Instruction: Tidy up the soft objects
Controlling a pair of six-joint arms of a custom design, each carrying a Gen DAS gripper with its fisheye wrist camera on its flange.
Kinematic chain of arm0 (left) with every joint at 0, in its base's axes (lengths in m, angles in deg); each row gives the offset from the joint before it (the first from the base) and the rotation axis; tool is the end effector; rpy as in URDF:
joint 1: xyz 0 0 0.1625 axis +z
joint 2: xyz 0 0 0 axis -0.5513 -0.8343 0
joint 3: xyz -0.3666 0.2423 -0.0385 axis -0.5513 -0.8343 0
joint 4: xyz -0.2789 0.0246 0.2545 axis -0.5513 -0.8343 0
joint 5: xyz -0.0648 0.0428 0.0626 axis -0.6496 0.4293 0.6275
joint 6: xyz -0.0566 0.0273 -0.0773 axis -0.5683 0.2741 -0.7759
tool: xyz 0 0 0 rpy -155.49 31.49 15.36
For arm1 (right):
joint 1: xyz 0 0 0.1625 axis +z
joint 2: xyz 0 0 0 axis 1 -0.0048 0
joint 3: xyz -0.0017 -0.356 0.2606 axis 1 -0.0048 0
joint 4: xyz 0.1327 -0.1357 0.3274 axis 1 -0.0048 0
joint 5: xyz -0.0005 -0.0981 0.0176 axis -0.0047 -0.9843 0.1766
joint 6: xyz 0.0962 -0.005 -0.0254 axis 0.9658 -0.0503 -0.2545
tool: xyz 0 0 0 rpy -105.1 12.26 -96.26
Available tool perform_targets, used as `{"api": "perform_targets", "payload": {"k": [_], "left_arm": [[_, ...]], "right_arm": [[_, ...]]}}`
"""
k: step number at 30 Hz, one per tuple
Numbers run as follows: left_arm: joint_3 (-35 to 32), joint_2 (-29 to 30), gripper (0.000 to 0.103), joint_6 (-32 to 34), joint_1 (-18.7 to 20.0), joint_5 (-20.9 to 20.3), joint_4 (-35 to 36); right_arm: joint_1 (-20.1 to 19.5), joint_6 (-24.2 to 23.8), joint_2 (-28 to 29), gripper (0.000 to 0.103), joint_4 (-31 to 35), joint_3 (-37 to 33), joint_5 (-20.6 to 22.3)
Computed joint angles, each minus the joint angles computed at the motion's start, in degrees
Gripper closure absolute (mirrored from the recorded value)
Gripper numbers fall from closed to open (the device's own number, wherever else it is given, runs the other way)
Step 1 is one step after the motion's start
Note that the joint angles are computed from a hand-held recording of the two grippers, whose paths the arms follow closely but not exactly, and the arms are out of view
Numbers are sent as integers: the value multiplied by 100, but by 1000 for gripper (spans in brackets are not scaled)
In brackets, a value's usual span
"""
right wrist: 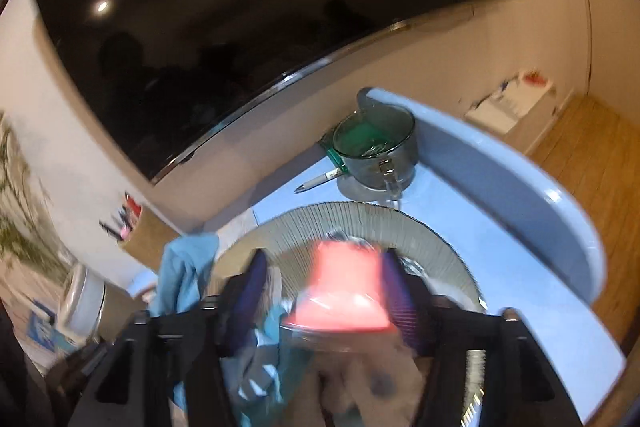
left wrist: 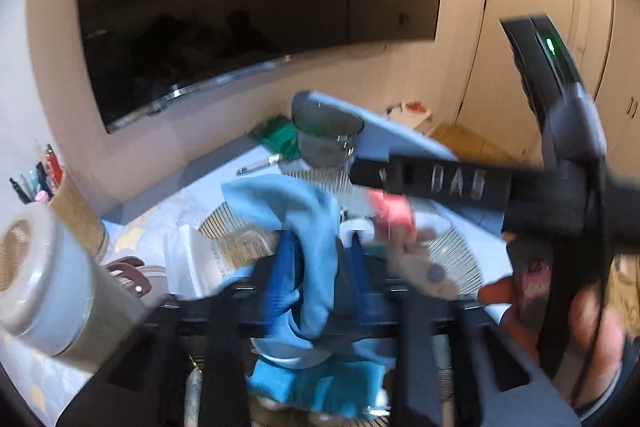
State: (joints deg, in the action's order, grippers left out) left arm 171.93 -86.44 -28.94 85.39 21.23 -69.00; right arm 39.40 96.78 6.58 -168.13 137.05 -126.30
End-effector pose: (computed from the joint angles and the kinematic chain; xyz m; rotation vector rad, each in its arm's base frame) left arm -0.1474 -0.4753 0.3285 1.2157 2.3970 -0.6175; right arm 0.4131 -0.4198 0.0423 -0.1688 -2.4426 1.2817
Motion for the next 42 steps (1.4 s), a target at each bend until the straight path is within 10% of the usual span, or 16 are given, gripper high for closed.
{"api": "perform_targets", "payload": {"k": [3, 10, 15, 25, 29, 33, 37, 42], "left_arm": [[-38, 81, 61, -84, 67, 83, 257], [103, -414, 61, -72, -15, -39, 857], [301, -1411, 61, 85, -95, -607, 1119], [195, -3485, 61, 193, 416, 31, 2176], [-389, -3670, 60, 433, 1108, 26, 2183], [-711, -3739, 20, 709, 1806, 35, 1680], [-1012, -3575, 20, 1061, 2514, -241, 1199], [-961, -3099, 10, 1280, 2960, 438, 210]], "right_arm": [[-332, 117, -129, 41, -408, 291, 922], [-141, 298, -120, 41, -862, 658, 967], [422, 480, -62, 41, -49, 513, 204], [1463, 151, 774, 41, 1244, -513, -287], [1644, -135, 1271, 41, 1529, -1283, 189], [1732, -461, 1944, 41, 2307, -2475, 805], [1760, -770, 2686, 41, 3040, -3808, 1360], [1821, -1514, 3779, 37, 3506, -5635, 1097]]}}
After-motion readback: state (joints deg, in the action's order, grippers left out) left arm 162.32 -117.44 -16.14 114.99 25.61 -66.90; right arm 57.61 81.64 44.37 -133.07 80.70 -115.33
